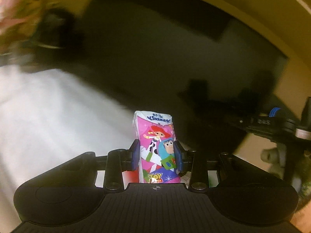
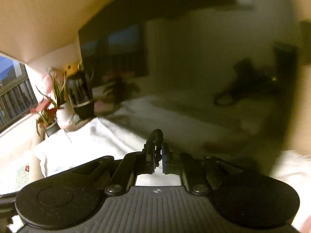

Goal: Organize soft objects
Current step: 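Grasp the black bead bracelet with the right gripper, then lower the tissue pack and bracelet into the pink box and open both grippers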

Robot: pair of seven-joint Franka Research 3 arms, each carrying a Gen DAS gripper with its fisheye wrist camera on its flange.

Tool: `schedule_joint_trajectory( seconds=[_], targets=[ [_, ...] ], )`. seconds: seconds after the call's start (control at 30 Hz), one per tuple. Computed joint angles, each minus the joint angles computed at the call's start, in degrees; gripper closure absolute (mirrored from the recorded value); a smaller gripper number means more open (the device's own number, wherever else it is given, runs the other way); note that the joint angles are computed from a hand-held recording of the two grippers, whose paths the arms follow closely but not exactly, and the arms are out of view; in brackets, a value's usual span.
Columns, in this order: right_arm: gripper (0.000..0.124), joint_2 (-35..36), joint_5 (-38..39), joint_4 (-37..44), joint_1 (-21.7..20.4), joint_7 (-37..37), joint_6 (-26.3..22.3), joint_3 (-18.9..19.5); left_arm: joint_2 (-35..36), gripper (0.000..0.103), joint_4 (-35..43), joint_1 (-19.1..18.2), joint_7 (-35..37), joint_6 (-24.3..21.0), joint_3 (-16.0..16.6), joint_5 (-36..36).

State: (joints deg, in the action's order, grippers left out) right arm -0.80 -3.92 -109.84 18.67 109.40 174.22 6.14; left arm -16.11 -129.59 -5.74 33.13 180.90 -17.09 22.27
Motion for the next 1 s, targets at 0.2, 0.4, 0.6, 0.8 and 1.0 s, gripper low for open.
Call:
schedule_joint_trajectory(
  seconds=[0.2, 0.4, 0.6, 0.8, 1.0],
  targets=[
    [0.117, -17.49, -3.89, -15.5, -10.86, 2.01, 1.63, 3.56, 13.27, 0.063, 14.07, -8.99, 6.68, 2.79, -0.61, -2.49],
    [0.117, -32.37, -2.64, -26.22, -21.24, 1.72, -1.93, 5.42, 25.62, 0.063, 28.11, -12.77, 24.88, 1.26, -8.29, -15.65],
    [0.117, -41.32, 0.11, -31.98, -28.25, 0.21, -5.89, 5.18, 35.66, 0.063, 40.62, -17.35, 29.52, -2.42, -11.37, -15.01],
    [0.117, -45.65, 1.36, -35.41, -31.5, -2.03, -9.19, 3.9, 43.28, 0.063, 48.85, -18.62, 34.92, -6.35, -16.04, -17.6],
    [0.117, -45.63, 2.83, -38.68, -32.7, -2.06, -11.96, 3.44, 51.54, 0.063, 56.34, -20.46, 42.43, -12.84, -19.27, -22.73]
  ],
)
